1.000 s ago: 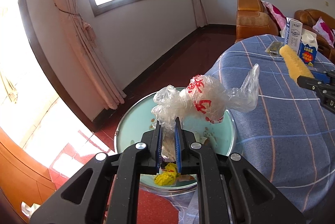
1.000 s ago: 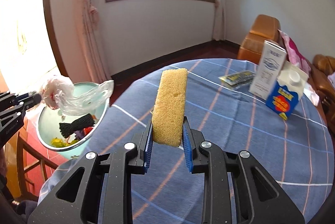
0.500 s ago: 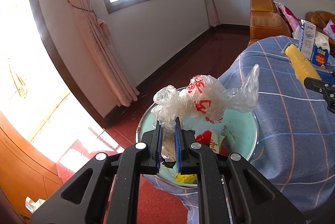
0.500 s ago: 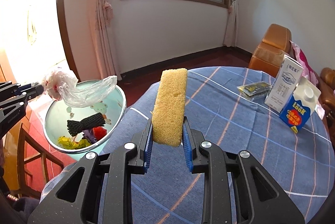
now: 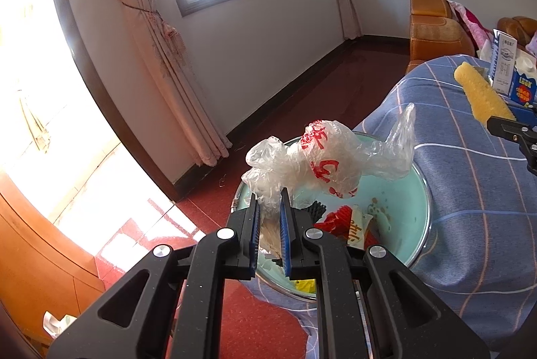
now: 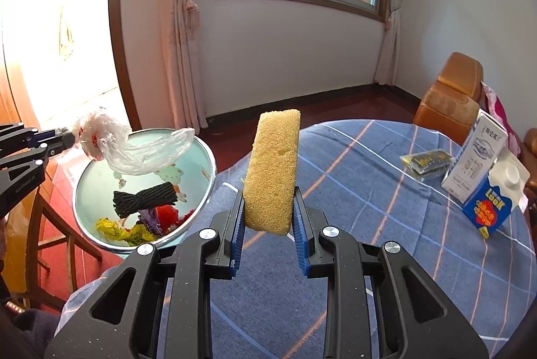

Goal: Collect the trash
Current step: 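Carry the plastic bag and yellow sponge over the blue bin with both grippers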

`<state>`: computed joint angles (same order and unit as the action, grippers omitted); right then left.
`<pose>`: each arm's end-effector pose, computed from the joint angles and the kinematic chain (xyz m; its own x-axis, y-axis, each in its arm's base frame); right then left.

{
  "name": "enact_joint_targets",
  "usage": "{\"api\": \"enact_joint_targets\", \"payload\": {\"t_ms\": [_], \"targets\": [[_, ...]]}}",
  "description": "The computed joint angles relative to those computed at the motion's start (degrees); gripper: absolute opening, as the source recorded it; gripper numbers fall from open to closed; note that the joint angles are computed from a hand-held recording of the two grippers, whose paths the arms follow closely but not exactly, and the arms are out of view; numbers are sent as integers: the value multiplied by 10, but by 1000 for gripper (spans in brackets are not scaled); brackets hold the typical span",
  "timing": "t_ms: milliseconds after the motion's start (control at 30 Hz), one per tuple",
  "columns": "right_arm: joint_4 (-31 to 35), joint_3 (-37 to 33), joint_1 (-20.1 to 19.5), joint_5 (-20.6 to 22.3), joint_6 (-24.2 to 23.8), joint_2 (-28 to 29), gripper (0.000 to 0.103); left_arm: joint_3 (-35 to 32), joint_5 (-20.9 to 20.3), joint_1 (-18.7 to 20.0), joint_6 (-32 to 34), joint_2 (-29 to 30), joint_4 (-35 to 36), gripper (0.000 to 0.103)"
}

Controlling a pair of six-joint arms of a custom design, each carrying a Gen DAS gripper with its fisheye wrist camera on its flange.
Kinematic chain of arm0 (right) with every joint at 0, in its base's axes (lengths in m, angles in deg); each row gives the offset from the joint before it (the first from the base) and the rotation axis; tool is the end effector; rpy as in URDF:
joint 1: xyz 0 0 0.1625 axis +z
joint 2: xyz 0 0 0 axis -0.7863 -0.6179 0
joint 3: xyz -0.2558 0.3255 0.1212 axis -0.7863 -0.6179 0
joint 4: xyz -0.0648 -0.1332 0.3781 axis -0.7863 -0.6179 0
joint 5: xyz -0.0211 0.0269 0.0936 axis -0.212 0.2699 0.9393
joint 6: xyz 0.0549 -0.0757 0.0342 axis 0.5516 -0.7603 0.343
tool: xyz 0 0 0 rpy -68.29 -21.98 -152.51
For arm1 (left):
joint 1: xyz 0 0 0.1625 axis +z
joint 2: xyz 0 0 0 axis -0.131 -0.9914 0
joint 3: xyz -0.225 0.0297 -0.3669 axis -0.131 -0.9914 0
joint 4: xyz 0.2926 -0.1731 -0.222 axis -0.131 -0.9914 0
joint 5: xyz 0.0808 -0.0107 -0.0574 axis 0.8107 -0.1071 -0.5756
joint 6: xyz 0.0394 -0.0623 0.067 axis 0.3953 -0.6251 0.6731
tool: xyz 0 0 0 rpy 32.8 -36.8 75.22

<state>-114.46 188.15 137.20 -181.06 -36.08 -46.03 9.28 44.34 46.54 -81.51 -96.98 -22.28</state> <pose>0.0769 -0.6323 0.2794 -0.5435 -0.5826 0.6043 -0.8323 0.4672 -0.2982 -0.3338 -0.5678 0.0383 -0.4571 -0.2711 -0.8471 0.5449 0.6674 -0.5076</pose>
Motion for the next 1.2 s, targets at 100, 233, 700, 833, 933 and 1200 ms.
{"api": "enact_joint_targets", "payload": {"t_ms": [100, 233, 700, 833, 933, 1200], "targets": [[1, 1, 2, 4, -6, 1, 27, -2, 1, 2, -17, -1, 19, 10], [2, -1, 5, 5, -9, 5, 27, -8, 1, 3, -42, 0, 46, 10], [0, -4, 13, 6, -14, 15, 27, -19, 5, 5, -121, -6, 131, 10], [2, -4, 13, 8, -18, 16, 27, -25, 7, 4, -145, -5, 158, 10], [5, -5, 14, 11, -19, 17, 27, -28, 7, 5, -163, -6, 178, 10], [9, -6, 16, 13, -24, 25, 27, -39, 5, 8, -201, -2, 222, 10]]}}
